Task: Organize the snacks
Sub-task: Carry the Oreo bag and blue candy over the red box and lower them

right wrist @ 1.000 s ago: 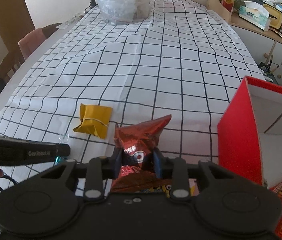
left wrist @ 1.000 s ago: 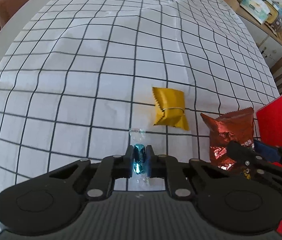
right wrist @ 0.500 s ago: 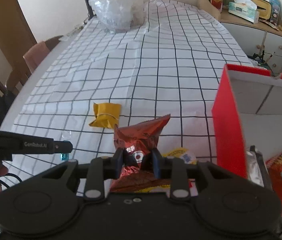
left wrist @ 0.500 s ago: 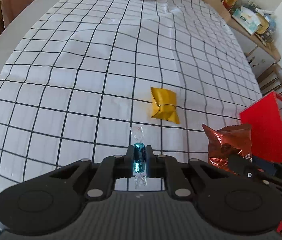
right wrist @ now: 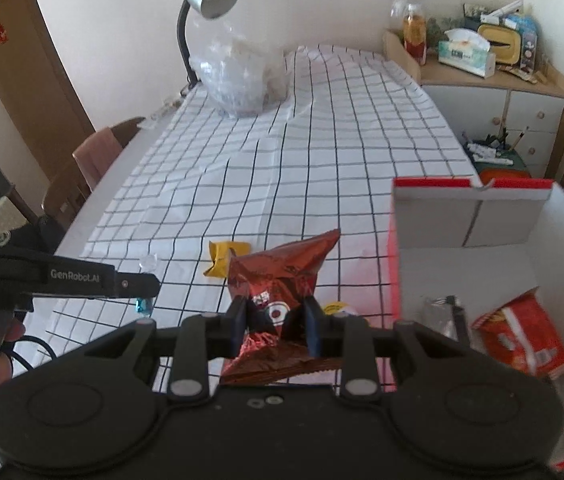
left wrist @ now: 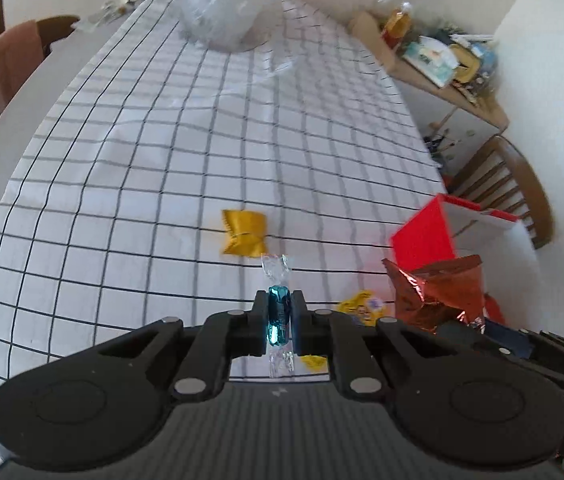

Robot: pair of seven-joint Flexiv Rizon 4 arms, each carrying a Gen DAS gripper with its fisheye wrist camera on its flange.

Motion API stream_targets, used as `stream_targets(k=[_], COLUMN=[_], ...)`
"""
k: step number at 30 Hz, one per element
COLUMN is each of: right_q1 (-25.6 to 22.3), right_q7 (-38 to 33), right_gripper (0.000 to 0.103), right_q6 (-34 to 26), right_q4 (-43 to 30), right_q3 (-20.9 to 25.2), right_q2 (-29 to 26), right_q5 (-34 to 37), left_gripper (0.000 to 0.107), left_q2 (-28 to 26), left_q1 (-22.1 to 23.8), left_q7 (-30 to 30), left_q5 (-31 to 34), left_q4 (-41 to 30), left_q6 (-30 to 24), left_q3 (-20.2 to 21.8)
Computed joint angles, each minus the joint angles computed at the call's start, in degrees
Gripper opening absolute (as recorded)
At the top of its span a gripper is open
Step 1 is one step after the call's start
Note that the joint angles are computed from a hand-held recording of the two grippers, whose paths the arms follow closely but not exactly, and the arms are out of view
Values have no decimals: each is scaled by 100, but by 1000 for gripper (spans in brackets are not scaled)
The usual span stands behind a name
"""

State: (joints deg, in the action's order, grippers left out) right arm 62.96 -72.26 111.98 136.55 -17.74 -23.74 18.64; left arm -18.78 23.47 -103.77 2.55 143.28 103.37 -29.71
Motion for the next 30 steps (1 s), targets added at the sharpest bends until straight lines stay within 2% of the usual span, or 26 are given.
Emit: stream_targets(k=[5,9,13,15,19,24,28,30], right_q1=[200,264,166,-69,-849,-2344,-3595,-3963], right_q7=[-270,-561,-895,-1036,-1237,-1170,-896,-807], right_gripper=[29,29,29,29,29,29,29,29], right_q6=[129,175,217,255,327,496,619,620], right_q4=[391,641,878,974,1111,1190,1167,1109], right_q3=[-243,-398,-453,-329,183,1203,1897,2035], right_q2=[448,755,1070,1190,1337,1240,967,809], right_q5=[231,465,660,703,693,294,-436,-751], left_gripper=[11,11,11,11,11,11,11,11], left_q2=[357,462,404,330,121,-236,-576,-756], left_q1=[-300,-850,-1981,-2507,-3574,-4673,-5287,-5414], left_q7=[-131,-247,-310,-321,-313,-281,-311,-321], left_q5=[-113,-242,-446,-562,-809,-1042,-1102,-1076], left_q4=[20,-70,-321,-466,-830,-1354,-1855,-2109], left_q6=[-50,-51,-74,-98,-201,-450,-782,-979], left_q3=[-103,78,838,1182,1879,2619,3065,3152])
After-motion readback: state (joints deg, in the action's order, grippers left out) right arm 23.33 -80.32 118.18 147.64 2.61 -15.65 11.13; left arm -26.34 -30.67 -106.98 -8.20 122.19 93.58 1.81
